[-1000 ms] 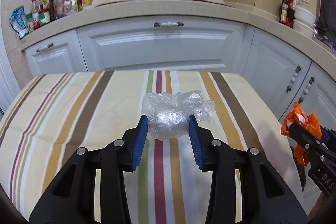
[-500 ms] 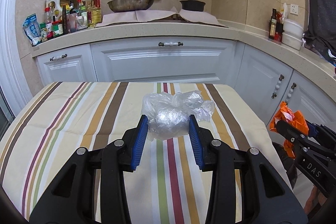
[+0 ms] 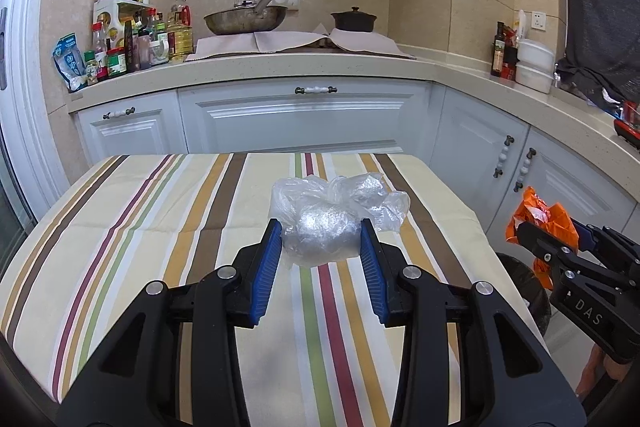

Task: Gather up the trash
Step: 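Carry both bags over the bin and open both grippers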

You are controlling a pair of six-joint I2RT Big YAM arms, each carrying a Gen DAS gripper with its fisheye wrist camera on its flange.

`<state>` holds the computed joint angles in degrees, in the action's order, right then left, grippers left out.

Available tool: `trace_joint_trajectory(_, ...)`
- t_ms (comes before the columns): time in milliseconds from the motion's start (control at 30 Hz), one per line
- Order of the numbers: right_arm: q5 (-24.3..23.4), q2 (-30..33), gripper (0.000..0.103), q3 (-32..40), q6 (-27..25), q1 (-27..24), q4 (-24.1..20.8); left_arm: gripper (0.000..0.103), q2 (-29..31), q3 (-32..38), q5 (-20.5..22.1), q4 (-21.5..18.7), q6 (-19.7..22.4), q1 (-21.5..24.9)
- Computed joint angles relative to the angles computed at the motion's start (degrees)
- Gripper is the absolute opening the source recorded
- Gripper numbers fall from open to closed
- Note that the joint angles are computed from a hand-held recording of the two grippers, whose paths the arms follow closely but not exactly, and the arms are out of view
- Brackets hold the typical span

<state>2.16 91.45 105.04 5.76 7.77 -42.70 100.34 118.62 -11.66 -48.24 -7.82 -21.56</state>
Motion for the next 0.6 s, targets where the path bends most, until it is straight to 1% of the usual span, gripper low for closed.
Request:
trace_joint_trajectory(333,2.95,-4.89,0.043,-6.11,1.0,-0.71,0.97,0.038,-3.33,-4.46,2.13,1.57,0.99,-1.98)
trace_joint_trajectory(600,6.04,-8.66,0.043,-10.07,2.3,-2.4,1.41,0.038,-2.39,-3.13,4.62,1.99,2.12,-4.44)
